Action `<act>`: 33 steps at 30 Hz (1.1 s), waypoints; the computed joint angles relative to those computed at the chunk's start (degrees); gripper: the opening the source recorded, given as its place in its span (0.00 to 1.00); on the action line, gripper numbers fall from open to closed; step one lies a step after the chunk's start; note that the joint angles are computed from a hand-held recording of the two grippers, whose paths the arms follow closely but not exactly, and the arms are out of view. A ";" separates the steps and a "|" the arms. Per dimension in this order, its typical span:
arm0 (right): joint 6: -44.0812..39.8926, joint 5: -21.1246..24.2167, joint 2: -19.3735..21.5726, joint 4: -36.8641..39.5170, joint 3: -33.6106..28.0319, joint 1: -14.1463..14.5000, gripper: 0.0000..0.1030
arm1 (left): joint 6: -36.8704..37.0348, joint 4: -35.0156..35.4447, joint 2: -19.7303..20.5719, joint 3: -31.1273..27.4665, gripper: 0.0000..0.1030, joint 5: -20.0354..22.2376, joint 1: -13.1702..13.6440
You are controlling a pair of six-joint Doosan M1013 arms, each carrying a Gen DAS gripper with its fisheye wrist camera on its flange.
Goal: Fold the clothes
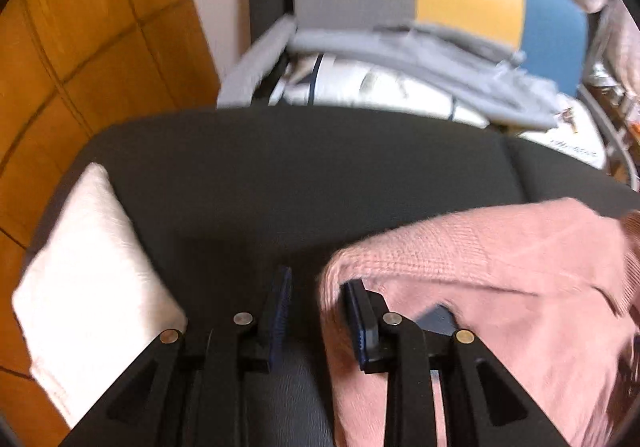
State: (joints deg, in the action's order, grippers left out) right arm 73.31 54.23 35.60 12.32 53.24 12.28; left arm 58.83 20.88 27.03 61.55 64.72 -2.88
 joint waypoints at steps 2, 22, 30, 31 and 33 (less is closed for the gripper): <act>-1.19 2.04 0.22 3.02 -1.04 -0.68 0.82 | 0.57 6.30 -2.72 3.52 0.27 -2.38 -2.55; 2.23 8.66 -15.62 23.04 20.40 -14.21 0.44 | 3.62 2.55 -15.19 25.64 0.26 -22.76 -16.68; 3.67 9.46 -15.54 27.76 23.57 -15.28 0.44 | -2.65 10.54 -10.38 22.98 0.26 -17.67 -18.55; 4.02 8.16 -15.78 27.06 23.84 -15.39 0.45 | -2.59 11.94 -9.98 22.72 0.26 -17.20 -18.64; 4.12 7.40 -15.76 26.49 23.93 -15.76 0.45 | -2.12 14.51 -9.15 22.12 0.26 -16.49 -19.03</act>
State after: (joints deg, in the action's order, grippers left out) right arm 77.43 61.63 19.84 38.81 77.16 -3.48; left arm 56.72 35.39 17.88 83.67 48.23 -21.91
